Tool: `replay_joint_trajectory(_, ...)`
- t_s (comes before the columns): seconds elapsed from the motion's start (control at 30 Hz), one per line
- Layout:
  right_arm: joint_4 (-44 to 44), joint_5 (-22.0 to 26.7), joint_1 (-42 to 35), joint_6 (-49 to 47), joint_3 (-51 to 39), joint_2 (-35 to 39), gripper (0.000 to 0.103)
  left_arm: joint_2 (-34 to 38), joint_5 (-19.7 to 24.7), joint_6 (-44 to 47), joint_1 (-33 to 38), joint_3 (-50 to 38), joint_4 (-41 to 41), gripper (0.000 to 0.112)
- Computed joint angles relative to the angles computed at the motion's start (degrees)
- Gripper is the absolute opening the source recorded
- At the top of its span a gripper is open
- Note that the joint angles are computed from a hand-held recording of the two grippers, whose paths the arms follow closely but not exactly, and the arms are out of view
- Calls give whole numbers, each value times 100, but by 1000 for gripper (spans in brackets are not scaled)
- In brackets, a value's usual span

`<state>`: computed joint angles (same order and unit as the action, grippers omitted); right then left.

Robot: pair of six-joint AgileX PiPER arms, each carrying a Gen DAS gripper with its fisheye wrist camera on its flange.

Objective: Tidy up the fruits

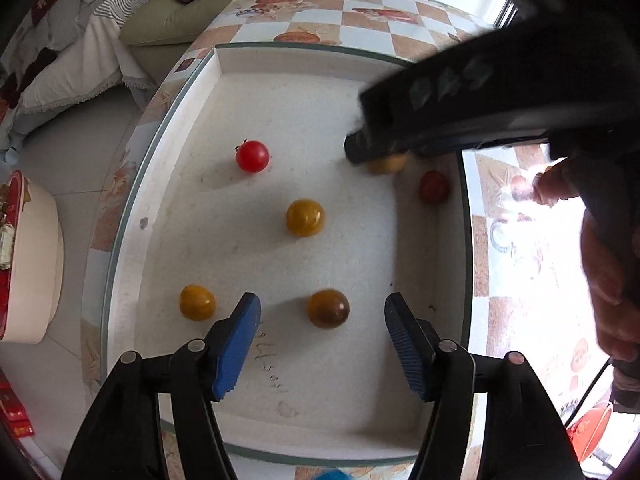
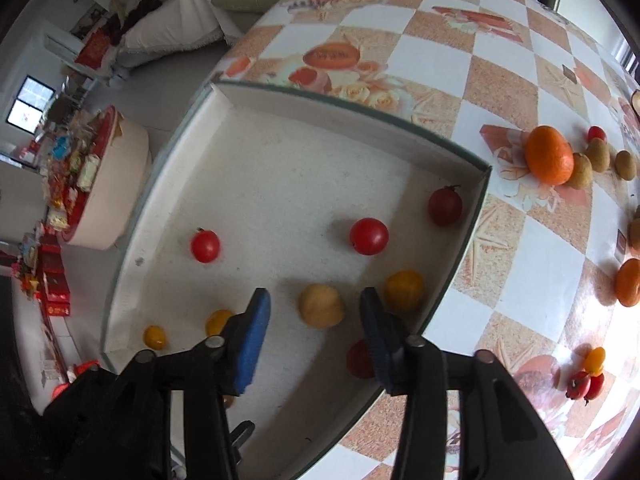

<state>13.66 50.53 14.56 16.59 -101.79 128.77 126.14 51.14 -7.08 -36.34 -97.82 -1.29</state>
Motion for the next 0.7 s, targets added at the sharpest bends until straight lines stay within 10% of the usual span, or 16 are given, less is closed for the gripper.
replay_joint_trajectory(0.2,-202,-221,67,406,616,-717,81,-256,200,-107,96,214,27,66)
replay_joint_trajectory(0.3,-565,-96,198,827,834,-1030,85,-311,335,-158,205,221,50,102)
replay_joint_trajectory(0.7,-1664,205,778,2255,1913,-2016,103,-625,639,-559,318,387,723,103)
